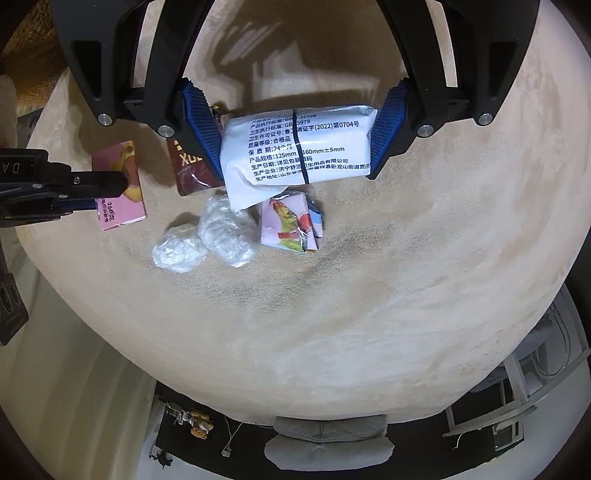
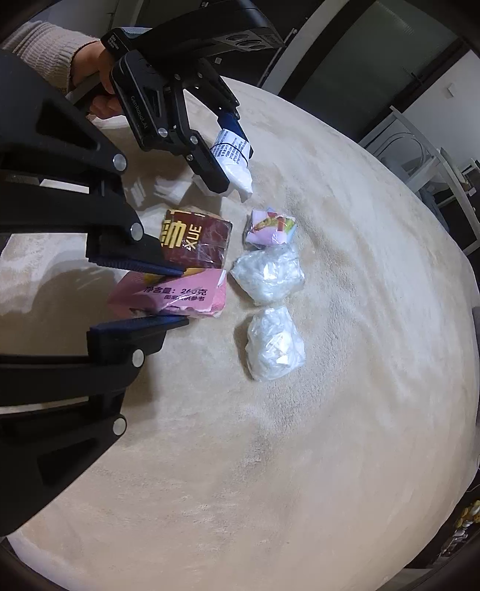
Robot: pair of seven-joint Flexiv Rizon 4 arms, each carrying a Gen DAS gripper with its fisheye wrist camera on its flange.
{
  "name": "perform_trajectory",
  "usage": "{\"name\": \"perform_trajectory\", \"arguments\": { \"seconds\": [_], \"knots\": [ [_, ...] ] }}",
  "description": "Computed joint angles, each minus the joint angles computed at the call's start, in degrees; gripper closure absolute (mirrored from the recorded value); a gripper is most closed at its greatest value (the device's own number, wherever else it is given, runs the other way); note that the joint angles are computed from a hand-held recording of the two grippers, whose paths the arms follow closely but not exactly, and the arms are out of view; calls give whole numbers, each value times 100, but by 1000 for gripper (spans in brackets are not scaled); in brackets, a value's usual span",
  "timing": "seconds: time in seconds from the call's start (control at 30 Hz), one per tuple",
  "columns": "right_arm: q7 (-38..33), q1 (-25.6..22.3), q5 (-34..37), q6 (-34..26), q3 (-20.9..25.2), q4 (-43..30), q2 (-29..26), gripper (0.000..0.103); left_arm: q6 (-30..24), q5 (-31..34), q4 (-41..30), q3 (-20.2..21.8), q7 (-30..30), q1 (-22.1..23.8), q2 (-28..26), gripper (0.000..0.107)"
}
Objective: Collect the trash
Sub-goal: 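Grasp the white paper packet with the left gripper while the right gripper grasps the pink snack box, then carry the white packet and pink box down over the bin with both grippers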
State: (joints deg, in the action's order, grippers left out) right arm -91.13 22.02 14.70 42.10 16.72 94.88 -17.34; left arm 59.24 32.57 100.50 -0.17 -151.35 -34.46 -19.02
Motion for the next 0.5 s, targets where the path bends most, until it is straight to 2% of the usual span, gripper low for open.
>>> {"name": "perform_trajectory", "arguments": {
  "seconds": [0.27,0.5],
  "knots": [
    [-140,-62,225,116,45,551,663,81,-175,313,-36,-95,-512,-270,260,34],
    [-203,-22,380,52,-12,1144,1459,83,-438,603,24,-350,-1077,-460,544,34]
  ]
}}
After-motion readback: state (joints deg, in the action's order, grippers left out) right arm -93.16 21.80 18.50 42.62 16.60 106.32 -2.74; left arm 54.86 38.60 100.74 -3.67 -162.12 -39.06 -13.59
